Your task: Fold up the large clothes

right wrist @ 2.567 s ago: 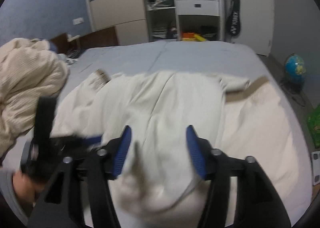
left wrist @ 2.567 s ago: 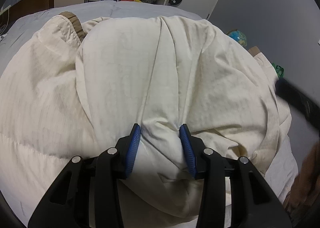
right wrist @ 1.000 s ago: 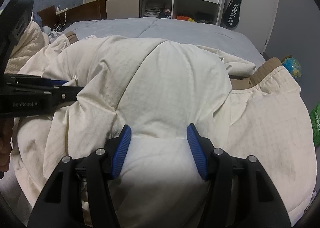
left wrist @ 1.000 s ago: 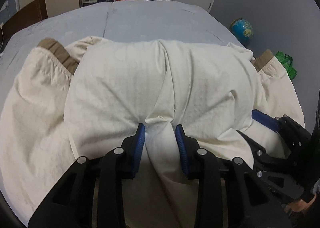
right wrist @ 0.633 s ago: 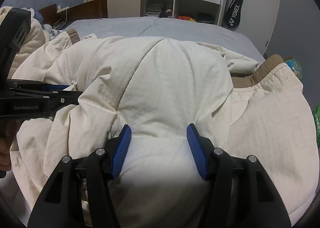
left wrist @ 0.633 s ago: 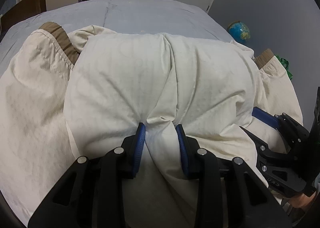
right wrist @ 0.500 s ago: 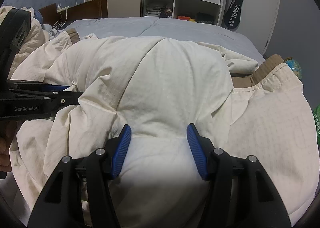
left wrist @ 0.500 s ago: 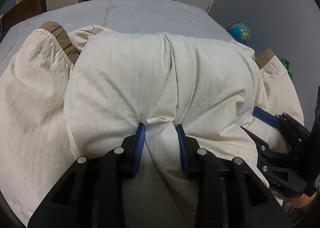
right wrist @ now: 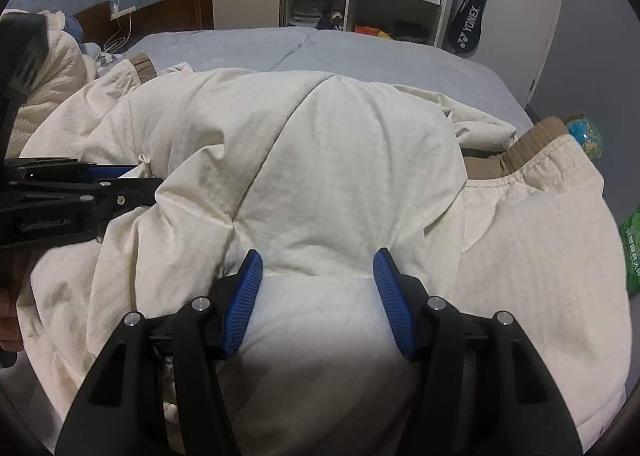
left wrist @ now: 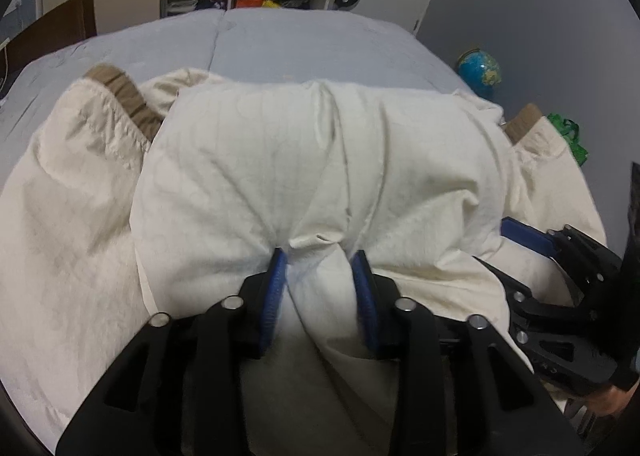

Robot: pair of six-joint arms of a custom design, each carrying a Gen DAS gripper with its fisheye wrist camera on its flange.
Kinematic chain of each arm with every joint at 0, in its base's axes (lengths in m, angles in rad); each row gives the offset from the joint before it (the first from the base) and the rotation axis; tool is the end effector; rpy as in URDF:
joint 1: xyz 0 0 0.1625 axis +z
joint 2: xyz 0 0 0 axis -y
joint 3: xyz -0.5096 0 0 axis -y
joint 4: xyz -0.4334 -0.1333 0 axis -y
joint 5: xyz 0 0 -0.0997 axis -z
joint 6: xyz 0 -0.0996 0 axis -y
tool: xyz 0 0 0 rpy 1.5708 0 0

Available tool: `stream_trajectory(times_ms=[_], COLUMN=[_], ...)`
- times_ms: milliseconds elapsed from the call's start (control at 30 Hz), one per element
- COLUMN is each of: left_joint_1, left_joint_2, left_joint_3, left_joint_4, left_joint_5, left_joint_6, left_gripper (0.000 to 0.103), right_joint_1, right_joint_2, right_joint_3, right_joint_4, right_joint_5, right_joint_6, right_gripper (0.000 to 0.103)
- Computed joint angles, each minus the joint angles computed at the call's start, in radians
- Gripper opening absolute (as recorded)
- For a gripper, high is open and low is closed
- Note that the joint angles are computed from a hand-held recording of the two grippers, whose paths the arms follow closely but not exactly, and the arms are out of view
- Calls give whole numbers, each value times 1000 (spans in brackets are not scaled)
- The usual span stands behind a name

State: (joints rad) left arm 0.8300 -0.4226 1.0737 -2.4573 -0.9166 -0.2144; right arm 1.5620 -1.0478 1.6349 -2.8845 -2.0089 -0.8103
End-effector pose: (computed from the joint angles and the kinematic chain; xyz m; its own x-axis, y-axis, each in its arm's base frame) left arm -0.4811 -0.8134 0.0552 -0.8054 0.2683 -0.5286 0.4963 0.7928 -0.3538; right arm 0.0844 -0.7506 0.3627 -0.6272 -0.3418 0.6999 -0.6497 0.7251 -0.2282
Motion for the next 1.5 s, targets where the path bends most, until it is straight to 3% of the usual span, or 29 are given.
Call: stream_trajectory(times_ms=[33,133,167,200,267,367,500,733,833,1033,1233,1500], left_joint_1=[-3,-19,-27,-35,-44,-60,-84,-139,-158,-211,-249,-297], left_joint_2=[-2,-15,-24,-32,-47,-69,-95,-149,-181,-226,-276,-332], left_joint_3=[2,20,39,55,78,111,164,264,309,396,471,588], left_joint_4=[-5,-31,-68,-95,-101,-103,-126,-172,-183,-151,-54,-58], left_joint_5=[-5,0,10,25,36,63,126,201,190,270,317,307], left_joint_6=[6,18,26,28,13,-10,-29,-83,-125,-220,-333,-356], left_gripper=[51,78,92,96,97,97,97,97,97,97,97,97], right_joint_1=[3,11,13,15,19,22,28,41,57,79,79,52], right_joint_2=[1,-5,-10,-13,-25,-53,-88,-176,-222,-334,-407,-502], right_joint_3=[-9,-33,-34,-37,-35,-19,15,91,152,268,328,470], right_joint_4=[17,65,75,83,92,84,63,42,-58,-179,-111,-144], right_joint_5=[-4,0,5,8,19,54,62,91,75,113,82,56], right_joint_6=[6,22,28,33,43,56,53,58,28,21,83,55], right_gripper=[55,57,58,59,63,78,86,89,94,95,96,96])
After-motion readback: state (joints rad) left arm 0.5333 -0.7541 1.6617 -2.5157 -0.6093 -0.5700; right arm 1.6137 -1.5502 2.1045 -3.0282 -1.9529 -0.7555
